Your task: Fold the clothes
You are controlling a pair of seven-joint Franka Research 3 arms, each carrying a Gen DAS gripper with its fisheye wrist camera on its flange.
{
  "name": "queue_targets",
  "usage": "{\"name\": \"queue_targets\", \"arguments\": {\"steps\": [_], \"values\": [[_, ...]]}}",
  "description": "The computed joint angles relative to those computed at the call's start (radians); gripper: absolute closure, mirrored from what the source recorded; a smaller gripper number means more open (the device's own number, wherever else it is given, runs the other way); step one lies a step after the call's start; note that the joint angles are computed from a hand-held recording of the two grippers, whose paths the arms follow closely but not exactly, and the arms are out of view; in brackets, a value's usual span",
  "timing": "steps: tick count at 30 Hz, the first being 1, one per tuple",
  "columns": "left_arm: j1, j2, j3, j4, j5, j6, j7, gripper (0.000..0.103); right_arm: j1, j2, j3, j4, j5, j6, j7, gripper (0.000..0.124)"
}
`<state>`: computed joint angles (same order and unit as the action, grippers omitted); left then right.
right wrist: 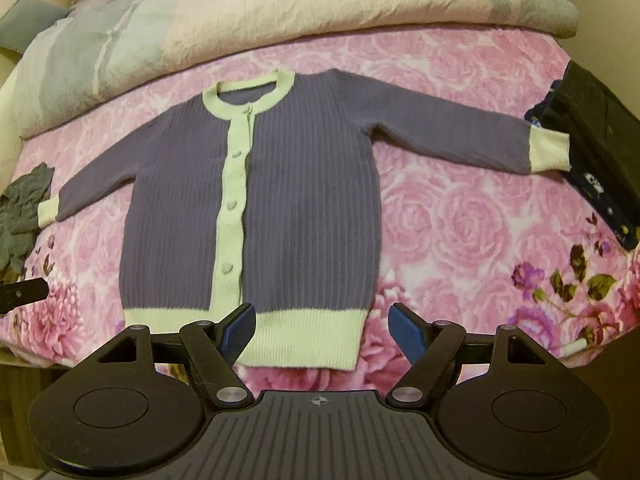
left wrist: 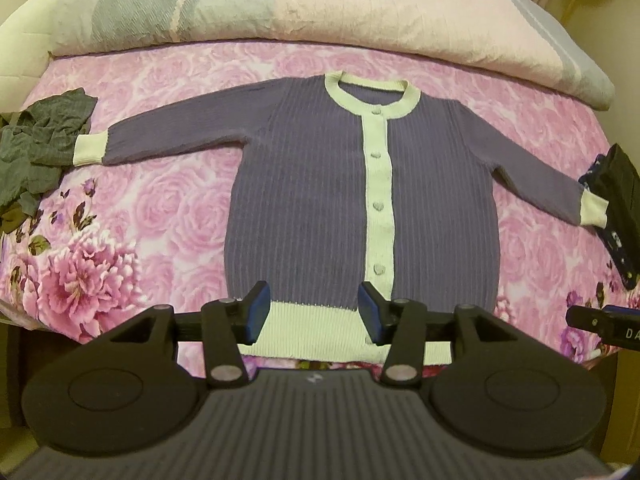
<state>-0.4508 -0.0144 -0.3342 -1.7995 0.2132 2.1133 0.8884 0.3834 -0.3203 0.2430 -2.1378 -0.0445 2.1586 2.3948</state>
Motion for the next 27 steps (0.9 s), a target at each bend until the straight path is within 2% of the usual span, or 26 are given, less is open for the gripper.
{"name": "queue_targets", "arguments": {"steps": [13, 27], "values": [[-0.024, 0.027, -0.012, 0.021, -0.011, -0.014, 0.032, 0.057, -0.001, -0.044, -0.002, -0.037, 0.032, -0.023, -0.015, 0.048], [-0.033, 0.049, -0.012, 0.050, -0.003, -0.025, 0.015, 0.057, -0.010, -0.039, -0.003, -0.022, 0.023, -0.033, -0.057, 0.048]]}}
